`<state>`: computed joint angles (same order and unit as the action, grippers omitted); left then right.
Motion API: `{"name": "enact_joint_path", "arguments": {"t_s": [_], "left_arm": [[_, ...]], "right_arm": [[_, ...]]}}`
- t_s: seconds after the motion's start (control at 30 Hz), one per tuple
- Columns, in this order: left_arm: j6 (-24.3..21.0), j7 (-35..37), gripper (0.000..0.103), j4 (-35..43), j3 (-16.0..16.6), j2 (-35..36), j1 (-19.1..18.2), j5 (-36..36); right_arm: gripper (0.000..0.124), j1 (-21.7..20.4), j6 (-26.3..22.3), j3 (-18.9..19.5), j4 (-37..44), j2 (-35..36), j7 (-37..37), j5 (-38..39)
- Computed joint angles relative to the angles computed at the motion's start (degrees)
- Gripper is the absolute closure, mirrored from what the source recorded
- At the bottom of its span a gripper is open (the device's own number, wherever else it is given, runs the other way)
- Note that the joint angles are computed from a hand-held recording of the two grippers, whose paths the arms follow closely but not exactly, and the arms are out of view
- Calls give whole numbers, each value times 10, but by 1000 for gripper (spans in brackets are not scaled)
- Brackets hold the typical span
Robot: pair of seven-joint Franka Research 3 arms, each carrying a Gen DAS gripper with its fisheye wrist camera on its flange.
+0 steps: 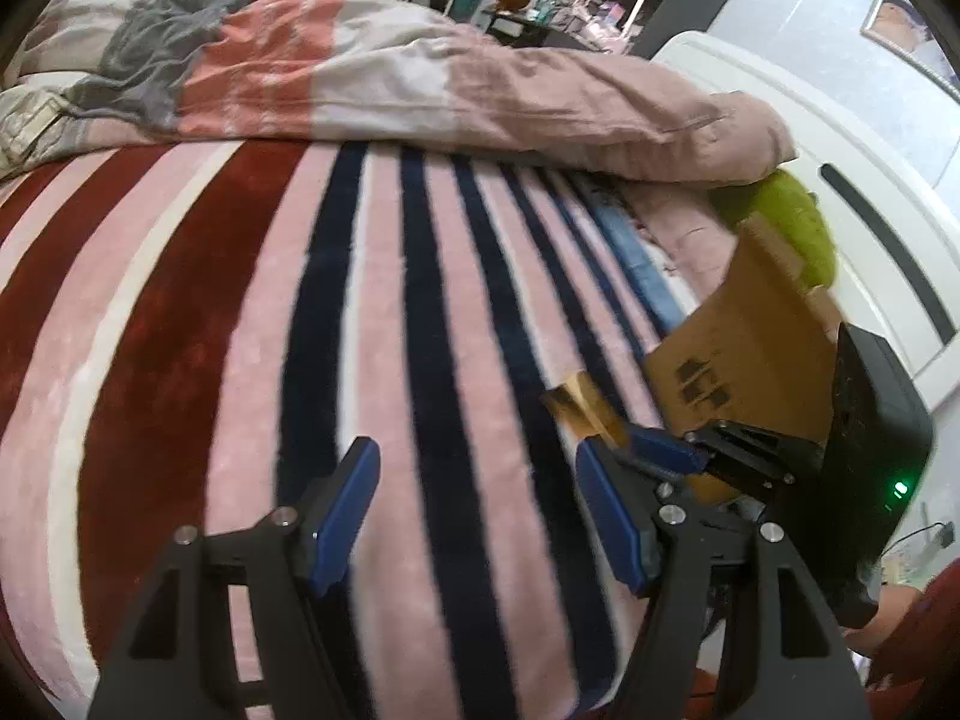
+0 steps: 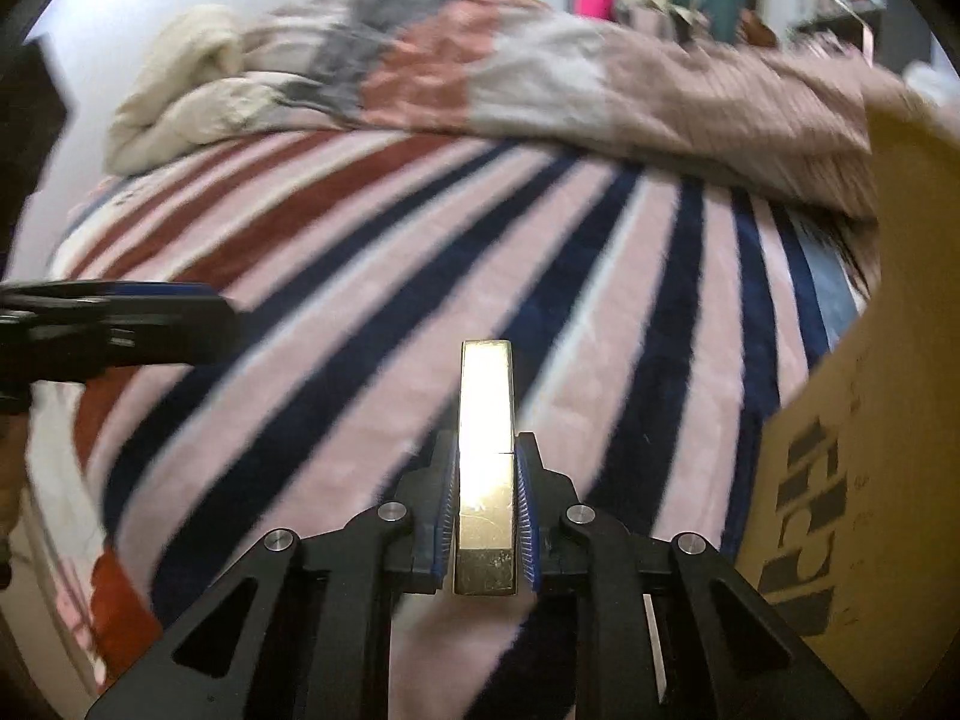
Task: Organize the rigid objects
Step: 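Carry the gold bar with the right gripper into the box and release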
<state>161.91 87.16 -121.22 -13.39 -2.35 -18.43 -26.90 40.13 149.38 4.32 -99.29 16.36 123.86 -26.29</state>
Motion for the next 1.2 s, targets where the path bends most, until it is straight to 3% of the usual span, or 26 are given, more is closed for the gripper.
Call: {"name": "enact_joint_path", "arguments": {"t_s": [0.23,0.33,0.4,0.5,0.63,0.83,0.93,1.0,1.2], "left_arm": [[-10,114,41,45,6,-15,-18,-112],[-30,155,57,74,8,-17,-24,-148],[-36,135,66,97,0,-10,-23,-111],[-47,113,71,140,-10,13,-24,-75],[-86,97,74,229,-32,72,-24,-27],[-149,44,74,389,-69,188,-35,74],[-181,37,76,456,-83,233,-42,101],[-201,26,83,492,-83,254,-53,128],[-237,-4,86,529,-73,258,-65,180]], "right_arm": [[111,-38,72,57,-3,-33,-219,141],[111,-46,102,68,-11,-51,-289,198],[111,-49,112,69,-13,-60,-323,224],[111,-52,123,62,-19,-75,-350,241],[111,-73,122,58,-48,-111,-386,283],[111,-107,110,46,-91,-163,-379,296],[111,-123,99,43,-104,-181,-416,377],[111,-128,90,40,-106,-186,-456,445],[111,-129,80,38,-96,-188,-576,600]]}}
